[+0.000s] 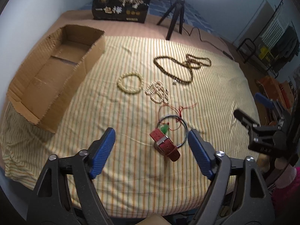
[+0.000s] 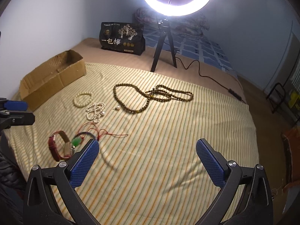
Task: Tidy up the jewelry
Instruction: 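Lower the left tool onto the red leather watch and close on it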
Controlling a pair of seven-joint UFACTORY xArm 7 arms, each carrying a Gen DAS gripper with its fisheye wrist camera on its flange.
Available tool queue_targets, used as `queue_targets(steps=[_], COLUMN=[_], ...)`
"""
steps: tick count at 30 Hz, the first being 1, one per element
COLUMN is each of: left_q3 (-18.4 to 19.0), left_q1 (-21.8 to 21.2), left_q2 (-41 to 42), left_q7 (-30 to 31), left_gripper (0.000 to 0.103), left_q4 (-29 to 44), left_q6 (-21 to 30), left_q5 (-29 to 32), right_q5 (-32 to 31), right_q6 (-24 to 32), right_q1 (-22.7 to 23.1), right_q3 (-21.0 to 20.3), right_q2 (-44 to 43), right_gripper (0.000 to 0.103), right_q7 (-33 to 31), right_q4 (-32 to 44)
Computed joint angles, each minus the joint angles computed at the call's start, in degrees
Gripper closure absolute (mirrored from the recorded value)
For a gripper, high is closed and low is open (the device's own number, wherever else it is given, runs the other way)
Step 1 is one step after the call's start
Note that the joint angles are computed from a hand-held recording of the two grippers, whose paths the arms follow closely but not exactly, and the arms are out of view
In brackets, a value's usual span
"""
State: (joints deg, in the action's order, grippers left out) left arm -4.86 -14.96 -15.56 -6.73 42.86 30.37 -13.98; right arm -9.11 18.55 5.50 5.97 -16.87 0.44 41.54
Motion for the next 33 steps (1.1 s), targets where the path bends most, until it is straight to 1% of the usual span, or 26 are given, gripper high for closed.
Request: queue_targets(steps=[1, 4, 7, 9, 12, 16, 18, 21, 23, 25, 27, 28, 31, 33], left_q3=[-0.04, -0.41, -1.79, -2.2, -2.36, -2.39, -2.23, -2.14, -1.91, -1.83, -1.89, -1.92, -1.74, -1.35], left_q1=[-0.08, -0.22, 0.59, 0.34, -0.35, -0.61, -0.82, -1.13, -1.32, -1.26, -1.1, -1.03, -0.76, -0.5], left_q2=[0.6, 1.98, 2.46, 2.78, 3.61, 4.99, 5.47, 6.31, 7.29, 7.83, 8.09, 8.25, 8.95, 9.9], left_q7=[-0.04, -0.29, -2.71, -2.9, -2.81, -3.52, -3.47, -3.14, -2.64, -2.58, -2.6, -2.54, -2.23, -1.69], left_gripper=[0.028, 0.029, 0.029, 0.029, 0.029, 0.029, 0.029, 0.029, 0.033, 0.033, 0.037, 0.04, 0.046, 0.049], left_q4=[0.48, 1.37, 1.3, 1.15, 1.23, 1.99, 2.34, 2.93, 3.71, 4.01, 4.11, 4.16, 4.35, 4.9], left_q6=[0.52, 1.16, 0.28, 0.13, 0.65, 1.3, 1.5, 2.11, 3.08, 3.41, 3.41, 3.47, 3.98, 4.82], left_q5=[0.0, 0.11, 3.85, 5.33, 5.71, 5.87, 5.16, 4.08, 2.51, 1.5, 1.39, 1.46, 1.03, -0.57], right_q5=[-0.52, -1.55, 0.13, 1.04, 1.55, 0.41, 0.68, 2.73, 4.2, 5.74, 6.77, 7.29, 11.27, 14.42], right_q6=[-0.17, -0.51, 0.23, 0.72, 0.74, 0.25, 0.29, 0.74, 1.26, 1.84, 2.48, 2.78, 3.49, 4.21], right_q1=[-0.32, -1.06, -0.57, -0.6, -0.67, -0.89, -0.66, 0.07, 0.47, 0.81, 0.92, 0.95, 1.28, 1.52], right_q3=[0.09, 0.01, -1.12, -1.58, -1.89, -1.65, -1.81, -2.39, -2.63, -2.78, -2.78, -2.8, -3.02, -3.02], right_q2=[0.36, 1.87, 3.83, 4.95, 5.85, 6.85, 7.49, 8.52, 9.68, 10.99, 12.39, 13.15, 14.6, 14.95], right_gripper=[0.0, 0.0, 0.0, 0.0, 0.0, 0.0, 0.0, 0.0, 0.0, 0.0, 0.0, 0.0, 0.0, 0.0], right_q7=[0.04, 0.31, -0.62, -0.55, -0.63, -0.66, -1.16, -2.97, -4.05, -5.02, -5.22, -5.23, -7.88, -10.43], right_q4=[0.2, 1.21, 2.92, 4.05, 4.93, 5.5, 5.89, 6.76, 7.86, 9.05, 10.31, 11.0, 12.26, 12.51])
